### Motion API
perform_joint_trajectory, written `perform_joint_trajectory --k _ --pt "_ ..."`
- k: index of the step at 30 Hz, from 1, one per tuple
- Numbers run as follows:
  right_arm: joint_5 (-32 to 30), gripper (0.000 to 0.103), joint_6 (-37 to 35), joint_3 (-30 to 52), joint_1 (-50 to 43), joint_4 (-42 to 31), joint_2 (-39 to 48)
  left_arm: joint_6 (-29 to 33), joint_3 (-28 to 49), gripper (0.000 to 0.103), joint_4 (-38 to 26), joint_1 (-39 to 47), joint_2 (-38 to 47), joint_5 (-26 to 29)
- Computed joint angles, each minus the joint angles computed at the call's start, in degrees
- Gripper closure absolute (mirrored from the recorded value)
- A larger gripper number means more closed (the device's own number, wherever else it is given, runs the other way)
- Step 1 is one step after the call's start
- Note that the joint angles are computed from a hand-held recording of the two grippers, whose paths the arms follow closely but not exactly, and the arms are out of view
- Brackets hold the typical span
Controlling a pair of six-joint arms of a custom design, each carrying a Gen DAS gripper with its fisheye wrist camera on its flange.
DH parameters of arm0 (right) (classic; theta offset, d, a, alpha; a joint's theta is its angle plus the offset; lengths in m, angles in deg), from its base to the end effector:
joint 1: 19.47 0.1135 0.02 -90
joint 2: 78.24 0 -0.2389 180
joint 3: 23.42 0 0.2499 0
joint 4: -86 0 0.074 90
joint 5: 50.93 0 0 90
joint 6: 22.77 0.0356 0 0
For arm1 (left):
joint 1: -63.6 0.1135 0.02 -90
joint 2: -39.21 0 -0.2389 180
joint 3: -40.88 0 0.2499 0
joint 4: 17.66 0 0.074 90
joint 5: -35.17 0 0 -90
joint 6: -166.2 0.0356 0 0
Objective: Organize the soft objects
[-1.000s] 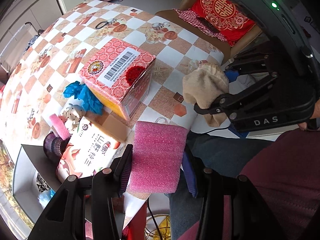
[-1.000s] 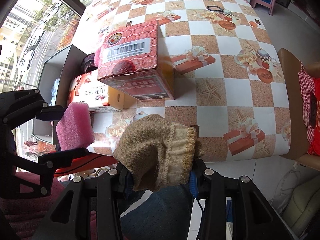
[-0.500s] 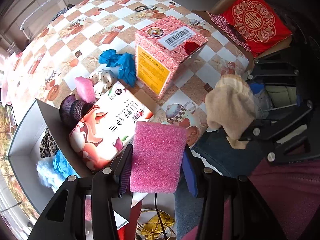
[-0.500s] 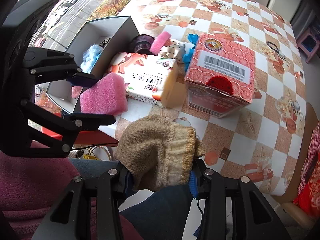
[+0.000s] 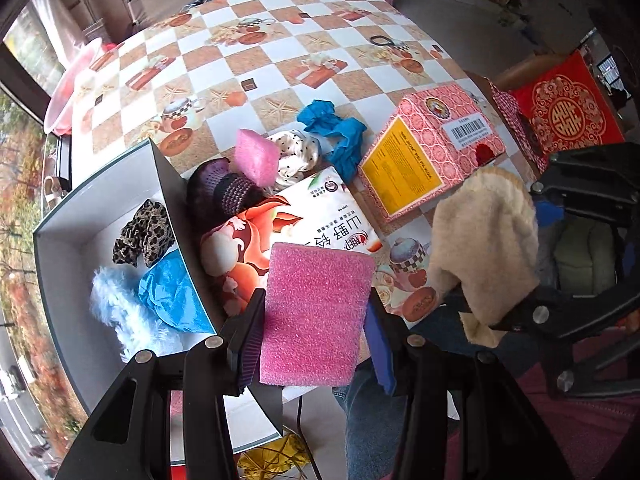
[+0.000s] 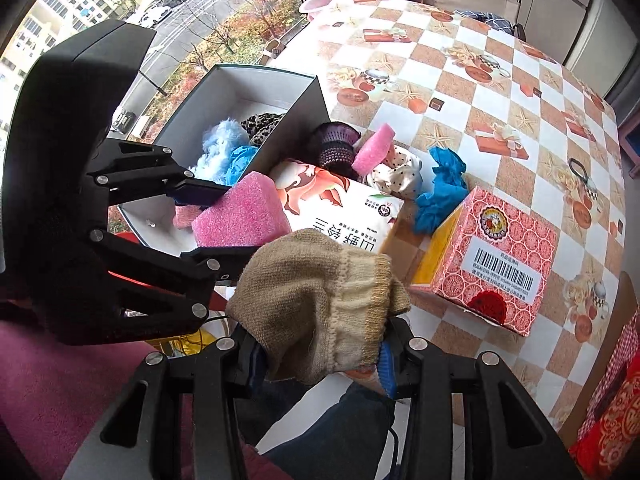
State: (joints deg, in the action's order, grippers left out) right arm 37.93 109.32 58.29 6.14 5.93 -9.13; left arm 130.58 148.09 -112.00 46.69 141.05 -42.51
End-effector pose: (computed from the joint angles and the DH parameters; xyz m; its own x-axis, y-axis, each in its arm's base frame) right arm 0.1987 0.0960 0.2900 -0.9124 0.3058 -0.2720 0.2325 0.9342 0.2705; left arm 0.3037 -0.1003 0.2619 -0.3232 0.9283 -0.1839 0.9453 0.3073 -0.1096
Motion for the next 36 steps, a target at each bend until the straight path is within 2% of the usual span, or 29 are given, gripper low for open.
perform_joint_trajectory --k 12,36 --pt "0.13 0.059 -0.28 1.28 -0.07 -0.85 1.77 -1.48 0.93 0.053 0.95 0.36 0.72 0.23" --pt "-1.13 0.059 -7.22 7.07 -2.71 -1.75 8.14 -3.65 7.58 0.053 -0.24 1.94 5.38 1.77"
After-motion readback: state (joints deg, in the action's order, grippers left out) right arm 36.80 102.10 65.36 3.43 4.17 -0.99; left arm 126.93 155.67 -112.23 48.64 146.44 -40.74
